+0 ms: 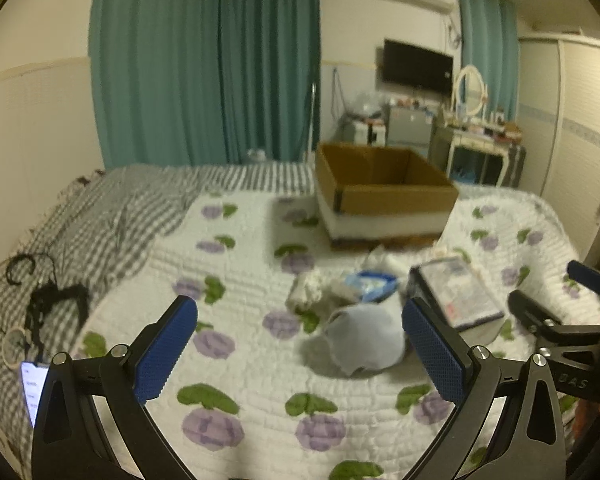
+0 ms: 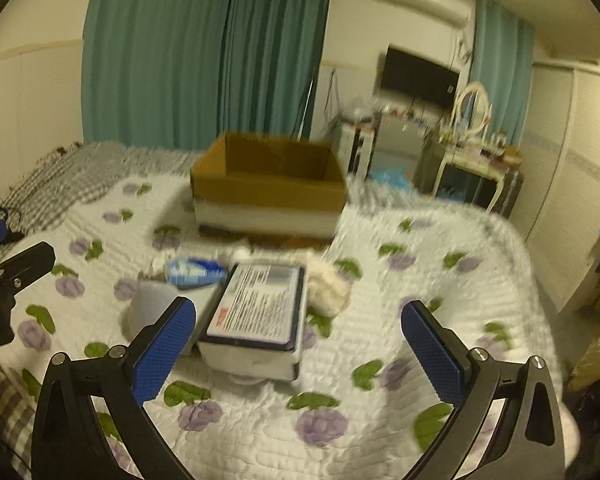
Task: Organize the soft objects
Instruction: 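Grasp the white mesh ball with the left gripper while the right grasps the tissue package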
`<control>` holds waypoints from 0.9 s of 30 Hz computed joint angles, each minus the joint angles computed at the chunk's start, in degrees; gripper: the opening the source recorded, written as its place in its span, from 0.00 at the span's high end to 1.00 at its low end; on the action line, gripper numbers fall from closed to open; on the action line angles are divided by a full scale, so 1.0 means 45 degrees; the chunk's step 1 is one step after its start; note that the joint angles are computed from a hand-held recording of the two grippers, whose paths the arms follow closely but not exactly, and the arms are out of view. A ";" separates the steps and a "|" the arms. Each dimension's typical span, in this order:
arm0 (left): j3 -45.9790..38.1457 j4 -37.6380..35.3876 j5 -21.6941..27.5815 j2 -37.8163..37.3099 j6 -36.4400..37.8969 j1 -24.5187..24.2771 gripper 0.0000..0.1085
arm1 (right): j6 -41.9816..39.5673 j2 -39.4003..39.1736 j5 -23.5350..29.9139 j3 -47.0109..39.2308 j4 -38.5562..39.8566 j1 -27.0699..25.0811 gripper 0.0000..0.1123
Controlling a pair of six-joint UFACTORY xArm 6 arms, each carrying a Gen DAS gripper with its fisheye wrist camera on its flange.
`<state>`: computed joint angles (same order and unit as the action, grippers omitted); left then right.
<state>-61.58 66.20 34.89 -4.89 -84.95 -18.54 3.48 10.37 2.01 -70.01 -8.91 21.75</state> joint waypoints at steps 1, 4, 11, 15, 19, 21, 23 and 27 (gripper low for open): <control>-0.0024 -0.0171 -0.0025 0.0125 0.0189 0.0033 0.05 | -0.0688 0.0314 0.0386 -0.0297 0.0790 0.0153 0.08; -0.0112 -0.0472 -0.0116 0.0420 0.0517 0.0107 0.05 | -0.1262 0.1103 0.1096 -0.1042 0.1409 0.0389 0.08; -0.0386 -0.0966 -0.0324 0.0894 0.1021 0.0315 0.05 | -0.2610 0.2509 0.2344 -0.2603 0.3415 0.0650 0.08; -0.0872 -0.1517 -0.0089 0.1297 0.1627 0.0302 0.05 | -0.3336 0.3223 0.3203 -0.3604 0.4483 0.0697 0.08; -0.1364 -0.1518 0.0049 0.1692 0.1877 0.0200 0.05 | -0.3405 0.3906 0.3908 -0.4450 0.4453 0.0739 0.23; -0.1688 -0.1511 0.0321 0.1949 0.2132 0.0092 0.05 | -0.3236 0.4022 0.3866 -0.4584 0.4221 0.0740 0.24; -0.1995 -0.1641 0.0492 0.2212 0.2359 0.0023 0.05 | -0.3536 0.3844 0.3574 -0.4364 0.4388 0.0707 0.25; -0.2617 -0.2639 0.0420 0.2885 0.3162 0.0127 0.05 | -0.2273 0.3337 0.2415 -0.3698 0.2613 0.0395 0.27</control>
